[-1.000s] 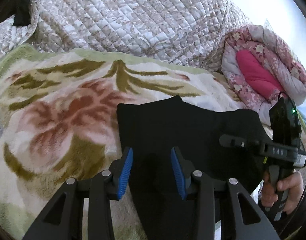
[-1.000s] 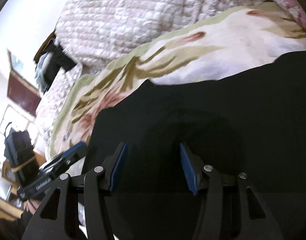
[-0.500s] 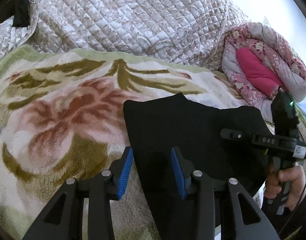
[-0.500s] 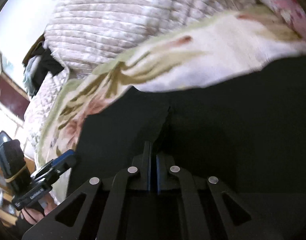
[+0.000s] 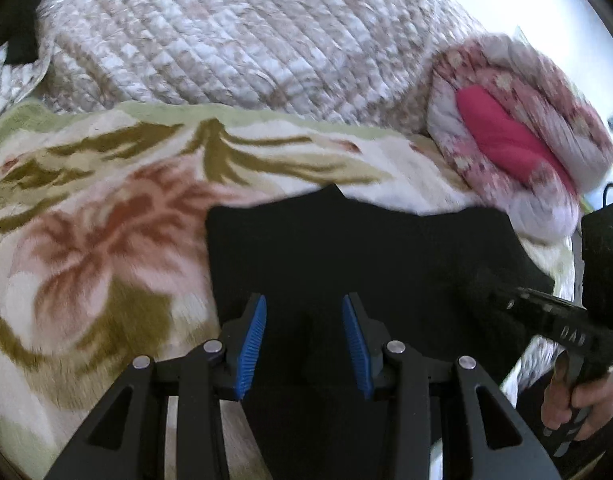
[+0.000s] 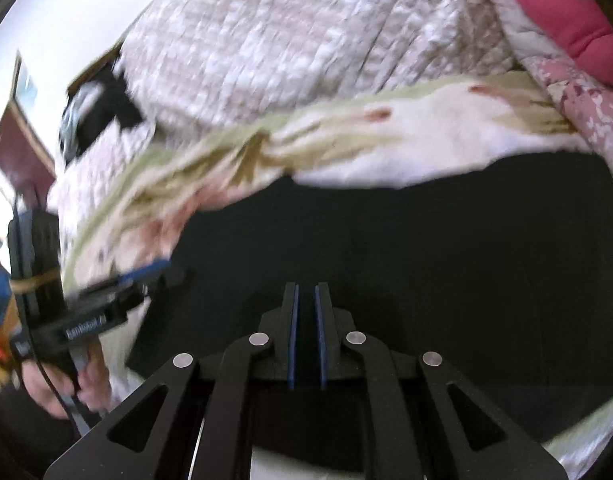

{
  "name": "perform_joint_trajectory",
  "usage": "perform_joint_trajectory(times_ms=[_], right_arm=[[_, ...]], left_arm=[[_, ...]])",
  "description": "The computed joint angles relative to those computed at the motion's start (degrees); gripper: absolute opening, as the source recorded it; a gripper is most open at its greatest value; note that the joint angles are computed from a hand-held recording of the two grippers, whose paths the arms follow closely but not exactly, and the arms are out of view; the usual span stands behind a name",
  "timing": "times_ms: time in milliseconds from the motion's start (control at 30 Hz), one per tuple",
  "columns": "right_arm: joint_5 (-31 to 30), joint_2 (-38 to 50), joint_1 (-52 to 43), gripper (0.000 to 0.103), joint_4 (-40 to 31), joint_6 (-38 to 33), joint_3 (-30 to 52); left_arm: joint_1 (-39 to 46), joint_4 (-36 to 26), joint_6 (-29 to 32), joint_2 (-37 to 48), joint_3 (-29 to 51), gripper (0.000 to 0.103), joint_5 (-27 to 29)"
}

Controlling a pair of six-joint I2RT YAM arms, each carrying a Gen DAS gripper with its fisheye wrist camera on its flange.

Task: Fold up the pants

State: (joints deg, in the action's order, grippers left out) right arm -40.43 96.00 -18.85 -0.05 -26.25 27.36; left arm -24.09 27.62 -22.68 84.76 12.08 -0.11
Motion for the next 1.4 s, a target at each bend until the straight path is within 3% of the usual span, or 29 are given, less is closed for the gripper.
perform_joint_trajectory(times_ms=[133,233,367,467,500,567,767,900,967,1067,1167,1333,1400], right_arm=[[2.6,0.4,1.4,0.007,6.2,-2.9,-4.4],[4.8,-5.2,1.7,0.007,6.1,-2.1,-6.6],[1.2,-14.5,-0.6,0.013,6.3,-6.0,-13.4],[5.9,-12.1,2.2,0.018,9.7,-7.5,-16.0],[5.5,-10.2,2.0,0.018,12.6,-7.7,-16.7],[4.2,-10.2,0.6,0.018,11.3,-8.7,-16.2],[1.5,-10.8,-6.7,0.018,6.7,-11.1,-15.0],[1.9,-8.5,-13.3,0.019,8.2,-7.3,-12.9],[1.5,-7.1,-17.3,0.030,8.2,-4.7,-10.8],[-1.8,-5.9,-23.8,0.052,6.1,-1.5,-7.9],[-5.6,-6.1,-28.6,0.054,4.5,0.8,-6.8],[-7.4,-4.9,-34.2,0.055,5.5,5.0,-6.0],[-7.7,-2.4,-35.8,0.060,5.7,7.1,-4.6]], left_arm=[[-7.6,0.9,-0.8,0.0,-2.4,0.042,-7.3],[-10.2,-4.8,-3.0,-5.2,-2.6,0.042,-10.1],[-16.5,-11.0,-8.4,-16.5,-6.3,0.042,-15.3],[-19.5,-9.2,-12.0,-14.5,-8.1,0.042,-15.5],[-20.4,-7.5,-13.0,-11.6,-8.2,0.042,-15.8],[-22.1,-5.6,-13.5,-10.3,-8.7,0.043,-18.1],[-21.3,-7.4,-14.1,-12.9,-9.4,0.043,-17.7],[-17.5,-8.3,-13.6,-16.2,-10.8,0.042,-15.3],[-15.5,-9.4,-13.6,-15.6,-10.5,0.043,-15.5],[-9.9,-7.8,-13.0,-16.7,-12.0,0.043,-10.4],[-11.9,-10.3,-13.3,-18.0,-11.4,0.043,-14.3],[-10.3,-8.6,-13.0,-16.6,-11.6,0.043,-12.4],[-10.6,-8.5,-13.1,-16.2,-11.5,0.043,-12.6]])
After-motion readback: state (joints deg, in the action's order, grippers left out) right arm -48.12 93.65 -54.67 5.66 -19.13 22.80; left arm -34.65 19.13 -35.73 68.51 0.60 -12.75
